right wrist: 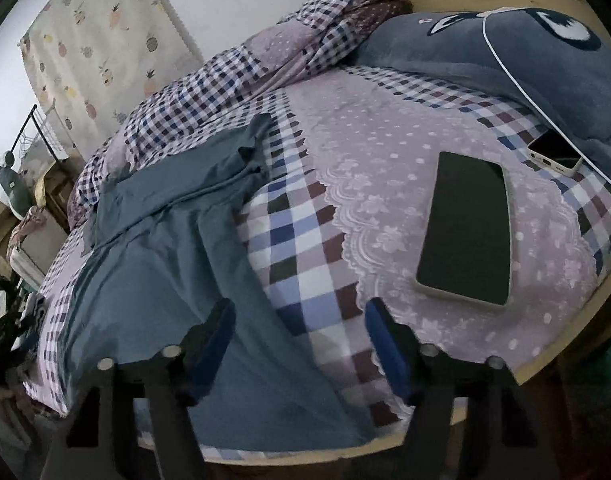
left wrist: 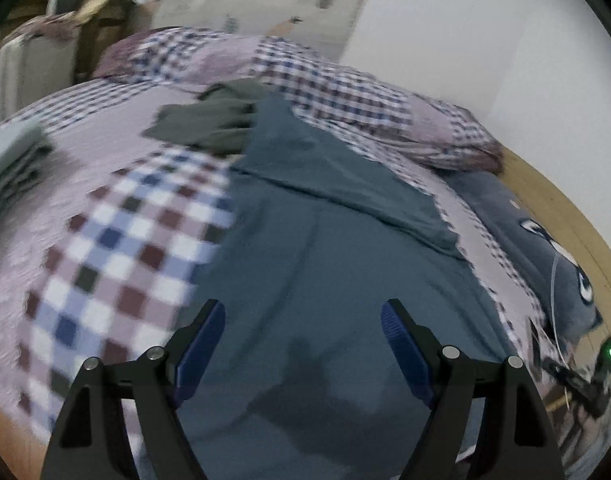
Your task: Fold clothes
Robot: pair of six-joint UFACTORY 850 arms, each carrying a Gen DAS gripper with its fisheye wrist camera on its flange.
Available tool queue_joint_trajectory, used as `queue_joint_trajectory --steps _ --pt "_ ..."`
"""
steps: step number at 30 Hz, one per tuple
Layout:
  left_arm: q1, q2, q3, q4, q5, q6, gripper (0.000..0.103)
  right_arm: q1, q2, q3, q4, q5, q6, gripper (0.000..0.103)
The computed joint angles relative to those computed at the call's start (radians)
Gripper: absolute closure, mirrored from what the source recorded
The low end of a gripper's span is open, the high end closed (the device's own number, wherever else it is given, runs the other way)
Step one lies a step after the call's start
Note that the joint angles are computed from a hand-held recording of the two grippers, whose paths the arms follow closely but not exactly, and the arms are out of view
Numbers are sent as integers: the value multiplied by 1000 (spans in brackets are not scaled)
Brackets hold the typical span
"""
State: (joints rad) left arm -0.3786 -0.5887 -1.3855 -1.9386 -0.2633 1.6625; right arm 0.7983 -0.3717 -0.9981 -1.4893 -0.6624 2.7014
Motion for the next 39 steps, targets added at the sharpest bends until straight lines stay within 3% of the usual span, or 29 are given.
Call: queue_joint_trajectory --steps 3,9,12,16,22,23,24,26,31,35,37,39 --pt "-23 -50 -64 116 -23 -106 19 -14 -13 -37 49 -1 -157 56" --pt "-56 -188 -251 359 -88 -343 19 -96 -82 -183 85 26 -441 57" --pt "-61 -258 -357 402 -144 -394 19 -166 -136 -274 90 99 -529 57" --pt "-67 -341 -486 510 -216 -551 19 -258 -262 -451 251 168 -805 58" --pt "-63 -382 -554 621 -269 -669 19 -354 -479 -743 593 184 -1311 67" --pt "-59 -390 -566 639 -280 -691 19 -367 -503 -774 647 187 -1378 77" --pt "-56 -394 -571 650 -285 -706 19 -378 -526 -805 701 182 -1444 101" --pt "-50 -399 -576 654 -290 -715 19 -399 -557 -849 788 156 -1541 99" --pt "-35 -409 -583 613 -319 -722 19 -459 -477 -760 1030 314 -1699 93" --pt "-29 -417 -590 602 -338 -727 19 -507 -458 -778 1071 386 -1746 60" --pt "-27 -424 -599 590 -346 -730 19 -540 -489 -839 1048 413 -1683 54" --pt "-26 -433 -611 586 -352 -736 19 -573 -562 -962 1133 394 -1713 49"
